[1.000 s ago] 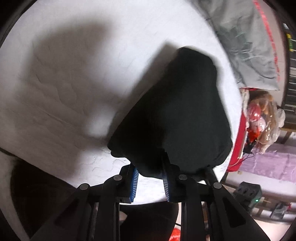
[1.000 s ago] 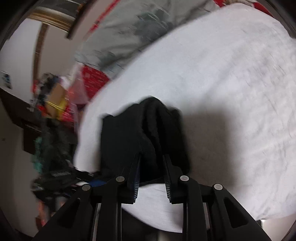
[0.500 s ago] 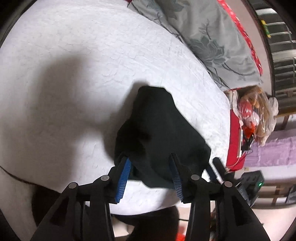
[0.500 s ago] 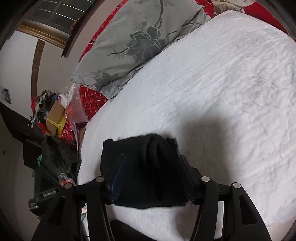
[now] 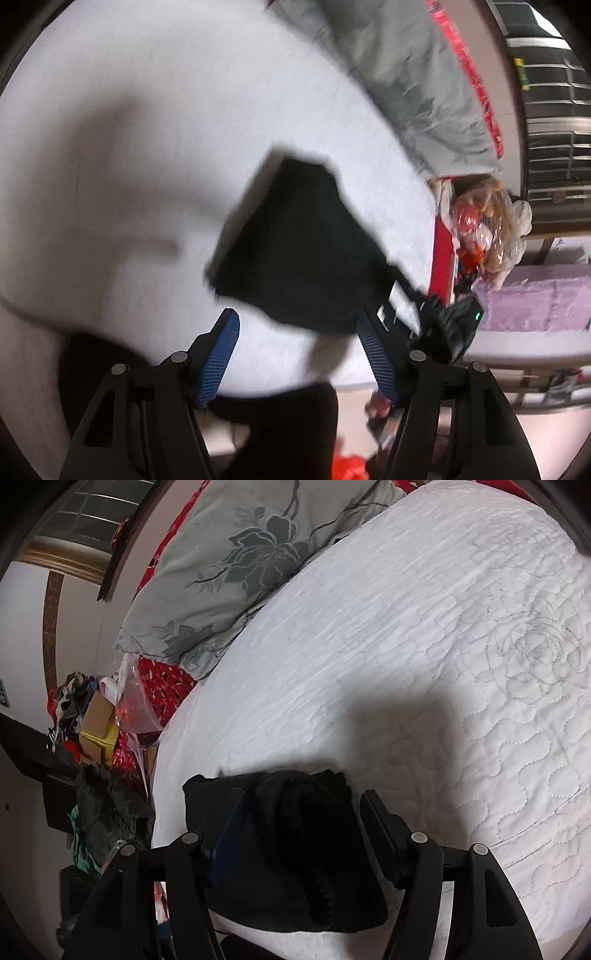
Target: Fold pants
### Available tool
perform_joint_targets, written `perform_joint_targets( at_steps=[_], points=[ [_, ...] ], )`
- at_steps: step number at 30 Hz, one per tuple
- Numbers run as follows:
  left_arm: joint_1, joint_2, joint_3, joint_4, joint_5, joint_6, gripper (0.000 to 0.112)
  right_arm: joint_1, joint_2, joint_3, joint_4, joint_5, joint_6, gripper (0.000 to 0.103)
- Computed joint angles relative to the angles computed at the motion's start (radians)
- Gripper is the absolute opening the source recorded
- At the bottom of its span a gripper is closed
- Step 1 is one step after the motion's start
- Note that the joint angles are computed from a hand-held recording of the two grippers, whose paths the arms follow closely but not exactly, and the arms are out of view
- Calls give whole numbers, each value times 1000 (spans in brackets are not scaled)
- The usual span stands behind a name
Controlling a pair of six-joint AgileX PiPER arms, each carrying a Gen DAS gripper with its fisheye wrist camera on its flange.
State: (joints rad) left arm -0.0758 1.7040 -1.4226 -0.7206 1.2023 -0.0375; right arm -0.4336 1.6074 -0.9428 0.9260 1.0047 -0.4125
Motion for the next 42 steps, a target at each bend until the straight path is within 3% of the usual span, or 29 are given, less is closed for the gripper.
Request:
perform_joint_targets(
  at_steps=[2,7,9,11,13,17,22,29,32,33,34,35,37,41,42],
  points=[
    [-21,23,-74,52,-24,-26,80,8,7,-4,4,-5,9,67],
    [-135,199,-278,216,-79,-127,78,50,10,-9,-14,-47,20,68],
    [-211,259,-342,357,-102,-217,72,66,18,-12,-21,-63,10,68],
    [-268,332,-434,451,-44,-269,34,82,34,-24,-30,-66,-26,52],
    [-290,367,-489,473,-18,-330,33,112,52,-68,-94,-60,-21,42],
    [-316,407,-512,513,-37,-387,35,106,48,-95,-82,-82,-67,39],
    [-297,386,-438,470,-86,-369,49,102,125,-74,-88,-101,-69,43],
    [-197,150,-115,352,-181,-255,69,2,16,-12,-38,28,-80,55],
    [-214,108,-33,384,-188,-262,66,-6,-41,40,-48,28,-80,55],
    [-223,108,-17,386,-178,-269,63,5,-53,50,-67,19,-79,51],
    [-229,101,-2,370,-171,-265,50,30,-58,49,-102,1,-59,40],
    [-234,87,25,347,-172,-249,46,42,-66,52,-127,-7,-41,39],
    [-274,42,83,395,-213,-268,47,3,-100,81,-76,13,-62,31],
    [-366,25,132,521,-290,-324,48,-7,-117,130,-118,1,-74,32],
    [-376,12,135,533,-291,-333,48,-7,-100,135,-114,-5,-81,39]
  ],
)
